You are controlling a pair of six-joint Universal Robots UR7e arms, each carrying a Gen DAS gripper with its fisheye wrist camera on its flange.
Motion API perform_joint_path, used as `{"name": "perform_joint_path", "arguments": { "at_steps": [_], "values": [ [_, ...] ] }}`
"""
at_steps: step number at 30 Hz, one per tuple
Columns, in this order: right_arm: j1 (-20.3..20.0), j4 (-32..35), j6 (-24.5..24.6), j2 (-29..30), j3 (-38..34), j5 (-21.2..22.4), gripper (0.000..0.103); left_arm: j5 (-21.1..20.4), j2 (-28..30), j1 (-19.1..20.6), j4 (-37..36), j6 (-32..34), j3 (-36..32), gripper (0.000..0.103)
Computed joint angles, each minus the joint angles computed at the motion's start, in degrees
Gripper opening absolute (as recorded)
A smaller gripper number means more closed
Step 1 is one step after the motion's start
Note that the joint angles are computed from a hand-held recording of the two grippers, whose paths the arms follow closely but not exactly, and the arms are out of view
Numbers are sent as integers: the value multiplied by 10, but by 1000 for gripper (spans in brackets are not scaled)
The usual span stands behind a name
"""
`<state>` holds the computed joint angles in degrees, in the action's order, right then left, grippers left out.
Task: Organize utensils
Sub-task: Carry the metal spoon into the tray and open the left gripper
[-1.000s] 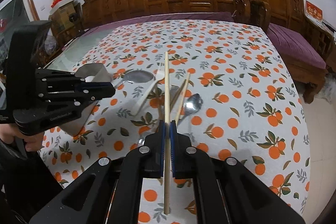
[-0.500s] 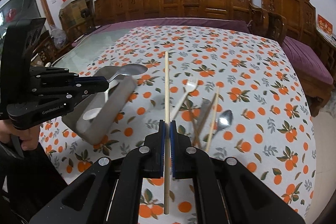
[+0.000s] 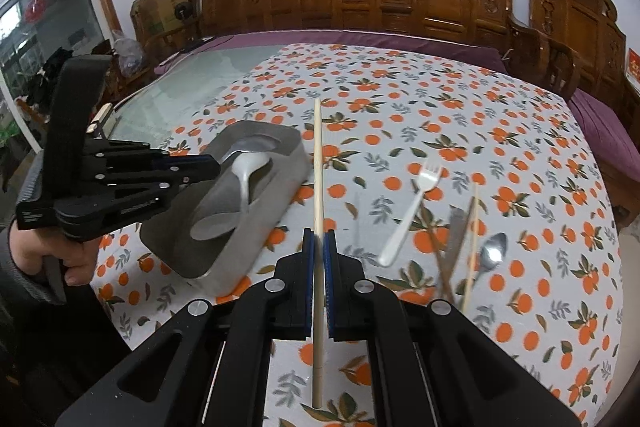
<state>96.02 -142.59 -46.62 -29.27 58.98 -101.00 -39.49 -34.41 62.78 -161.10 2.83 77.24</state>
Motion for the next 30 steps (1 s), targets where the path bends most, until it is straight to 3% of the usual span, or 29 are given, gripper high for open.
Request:
{"name": "perform_joint_path", "arguments": {
  "at_steps": [24, 30],
  "values": [
    [13, 25, 16, 42, -37, -15, 6, -15, 11, 39, 56, -46, -22, 6],
    [18, 27, 18, 47, -43, -10, 6, -14, -2, 33, 14, -25, -4, 6]
  ]
}}
